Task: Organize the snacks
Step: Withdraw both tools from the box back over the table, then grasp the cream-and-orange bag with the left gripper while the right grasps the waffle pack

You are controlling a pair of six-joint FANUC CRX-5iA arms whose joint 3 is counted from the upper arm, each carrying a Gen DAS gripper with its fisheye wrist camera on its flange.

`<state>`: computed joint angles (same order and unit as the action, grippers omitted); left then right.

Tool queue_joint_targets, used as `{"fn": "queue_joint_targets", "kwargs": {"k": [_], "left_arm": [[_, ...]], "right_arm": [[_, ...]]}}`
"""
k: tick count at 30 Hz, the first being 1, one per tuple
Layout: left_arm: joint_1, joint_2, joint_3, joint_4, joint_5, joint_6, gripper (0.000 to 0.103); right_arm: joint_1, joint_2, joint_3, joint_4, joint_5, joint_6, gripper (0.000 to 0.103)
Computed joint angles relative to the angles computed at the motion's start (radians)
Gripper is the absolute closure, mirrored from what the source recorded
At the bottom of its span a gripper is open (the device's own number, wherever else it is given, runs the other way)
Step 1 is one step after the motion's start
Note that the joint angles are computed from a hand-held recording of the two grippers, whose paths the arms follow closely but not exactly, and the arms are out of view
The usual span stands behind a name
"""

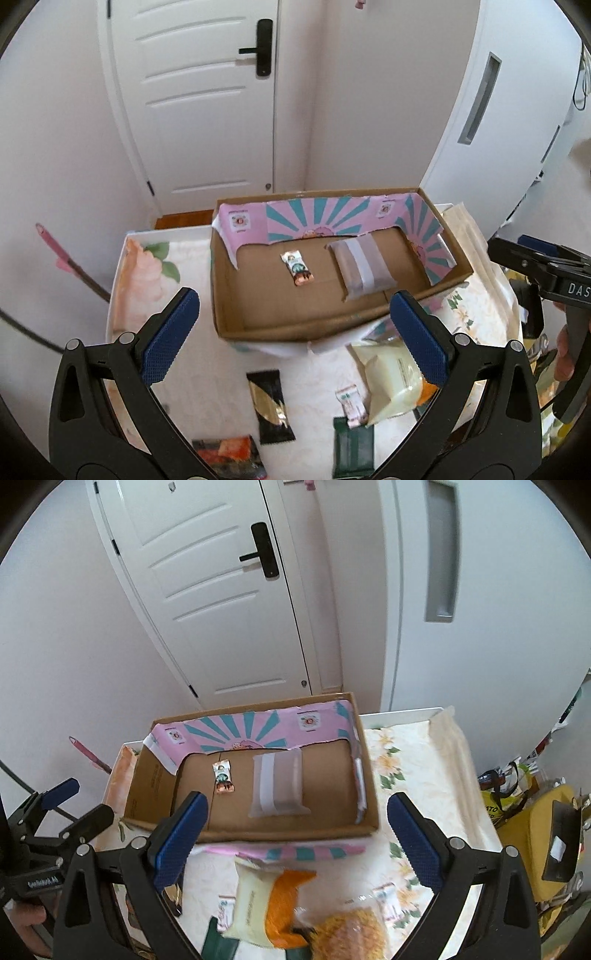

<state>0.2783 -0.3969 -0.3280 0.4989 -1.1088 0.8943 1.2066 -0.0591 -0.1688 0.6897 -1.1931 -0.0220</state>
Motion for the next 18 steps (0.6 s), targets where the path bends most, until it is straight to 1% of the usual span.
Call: {"fn": "queue_joint_targets", "kwargs": {"k": [2,7,13,18], "left_arm": [[-0.003,-0.028,-0.011,-0.018,-0.006,0.029,0.000],[-0.012,-0.095,-0.043,-0.042,-0.037,0.096,0.000],[-0.061,-0.154,-0.066,-0.101,-0.062,0.180,0.000],[-0.112,-0.175,-0.076,-0.142,-0.080,0.249,0.000]], "right_arm": [[0.024,-0.025,-0.030,0.014,-0.015,-0.017,0.006],[0.070,-0.106,-0.109,0.017,-0.012,-0.036,0.006],[0.151,-0.207,-0.216,0.017,-0.038,-0.101,0.006],[0.195,-0.262,-0.286,-0.001,-0.026,-0.132,0.006]]}}
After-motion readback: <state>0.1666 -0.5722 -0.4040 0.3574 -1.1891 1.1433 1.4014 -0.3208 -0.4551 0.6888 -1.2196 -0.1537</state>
